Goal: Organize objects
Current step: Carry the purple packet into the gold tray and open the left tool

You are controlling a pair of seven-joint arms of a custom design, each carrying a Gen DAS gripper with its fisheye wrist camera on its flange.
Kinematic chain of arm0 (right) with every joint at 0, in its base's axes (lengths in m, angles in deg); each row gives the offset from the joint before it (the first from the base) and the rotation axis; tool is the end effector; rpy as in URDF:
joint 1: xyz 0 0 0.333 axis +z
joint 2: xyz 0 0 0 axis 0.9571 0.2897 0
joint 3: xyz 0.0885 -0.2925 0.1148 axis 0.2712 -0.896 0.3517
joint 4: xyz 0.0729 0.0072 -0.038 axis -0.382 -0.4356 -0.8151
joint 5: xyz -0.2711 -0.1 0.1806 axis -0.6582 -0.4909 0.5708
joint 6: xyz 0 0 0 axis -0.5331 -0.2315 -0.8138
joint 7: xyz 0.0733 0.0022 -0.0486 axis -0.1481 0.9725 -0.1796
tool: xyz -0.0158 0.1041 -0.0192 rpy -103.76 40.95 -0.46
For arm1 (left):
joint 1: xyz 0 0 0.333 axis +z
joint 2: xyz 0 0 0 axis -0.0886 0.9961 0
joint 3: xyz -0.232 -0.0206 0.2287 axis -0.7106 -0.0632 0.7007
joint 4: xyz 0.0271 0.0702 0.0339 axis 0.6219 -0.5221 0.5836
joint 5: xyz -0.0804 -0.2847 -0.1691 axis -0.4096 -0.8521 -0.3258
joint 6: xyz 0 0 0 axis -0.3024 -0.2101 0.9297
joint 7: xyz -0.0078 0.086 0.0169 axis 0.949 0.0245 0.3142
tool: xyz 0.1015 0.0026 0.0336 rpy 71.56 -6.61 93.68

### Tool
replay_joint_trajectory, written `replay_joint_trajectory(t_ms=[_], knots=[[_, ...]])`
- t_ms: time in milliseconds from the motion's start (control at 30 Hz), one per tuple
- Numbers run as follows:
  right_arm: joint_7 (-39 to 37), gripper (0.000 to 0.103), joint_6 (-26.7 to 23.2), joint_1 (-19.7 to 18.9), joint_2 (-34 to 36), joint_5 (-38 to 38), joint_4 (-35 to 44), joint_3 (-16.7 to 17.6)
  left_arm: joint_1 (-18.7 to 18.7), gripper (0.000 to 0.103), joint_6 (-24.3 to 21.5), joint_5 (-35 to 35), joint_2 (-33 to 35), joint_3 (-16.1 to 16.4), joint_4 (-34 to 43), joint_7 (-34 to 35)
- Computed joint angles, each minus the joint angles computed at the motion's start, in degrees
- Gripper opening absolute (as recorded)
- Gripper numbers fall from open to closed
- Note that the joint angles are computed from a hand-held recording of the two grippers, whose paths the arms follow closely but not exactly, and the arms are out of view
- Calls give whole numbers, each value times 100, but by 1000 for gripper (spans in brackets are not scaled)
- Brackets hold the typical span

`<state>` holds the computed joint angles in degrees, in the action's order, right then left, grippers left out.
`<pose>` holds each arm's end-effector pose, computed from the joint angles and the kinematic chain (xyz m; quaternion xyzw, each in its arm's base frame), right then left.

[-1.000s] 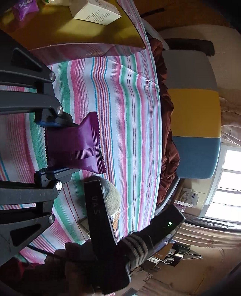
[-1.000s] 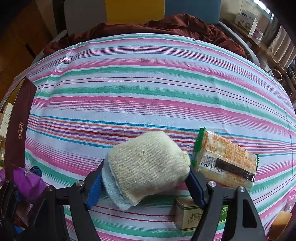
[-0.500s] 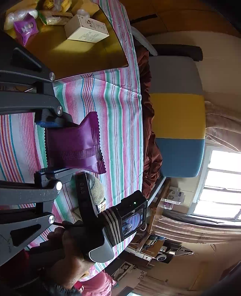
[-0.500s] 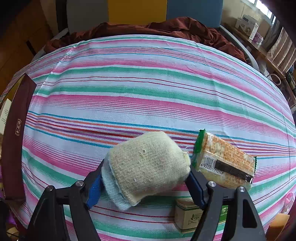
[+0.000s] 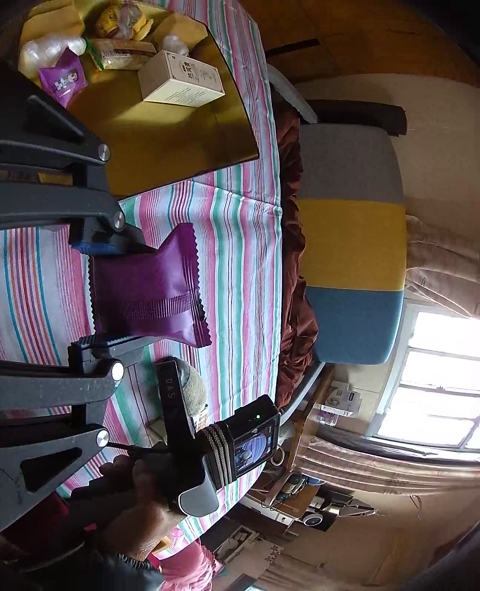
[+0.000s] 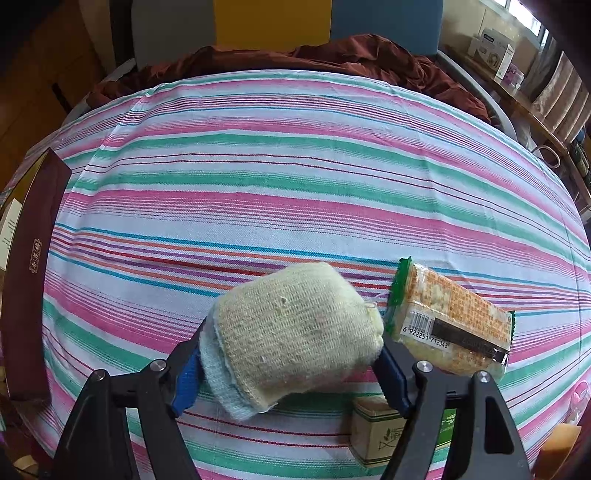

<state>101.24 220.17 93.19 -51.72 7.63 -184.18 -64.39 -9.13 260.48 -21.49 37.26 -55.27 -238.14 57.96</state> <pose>0.5494 0.1673 0.3504 -0.7189 0.6727 -0.1147 0.1319 0.3920 -0.1096 0.4311 -0.5616 0.7057 -0.3764 0.2118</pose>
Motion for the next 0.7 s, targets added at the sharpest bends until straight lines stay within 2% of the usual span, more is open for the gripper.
replay_joint_trajectory(t_ms=[233, 367, 433, 467, 533, 633, 700], knots=[[89, 79, -13, 62, 30, -100, 54, -54, 27, 33, -58, 455, -154, 437, -72, -297], [108, 80, 0, 89, 122, -197, 146, -96, -117, 33, -130, 1081, -125, 977, 14, -806], [188, 79, 6, 155, 91, -282, 114, -137, -267, 33, -143, 1780, -91, 1436, 153, -1434], [237, 79, -1, 191, 66, -336, 95, -153, -452, 33, -142, 2462, -50, 1847, 325, -2091], [311, 79, -9, 224, 46, -423, 84, -163, -497, 33, -53, 3428, 34, 2273, 600, -3051], [437, 79, -27, 277, 30, -574, 85, -181, -207, 33, 62, 4286, 107, 2495, 882, -3977], [545, 79, -45, 331, 15, -728, 80, -223, 71, 33, 159, 4634, 152, 2561, 996, -4352]])
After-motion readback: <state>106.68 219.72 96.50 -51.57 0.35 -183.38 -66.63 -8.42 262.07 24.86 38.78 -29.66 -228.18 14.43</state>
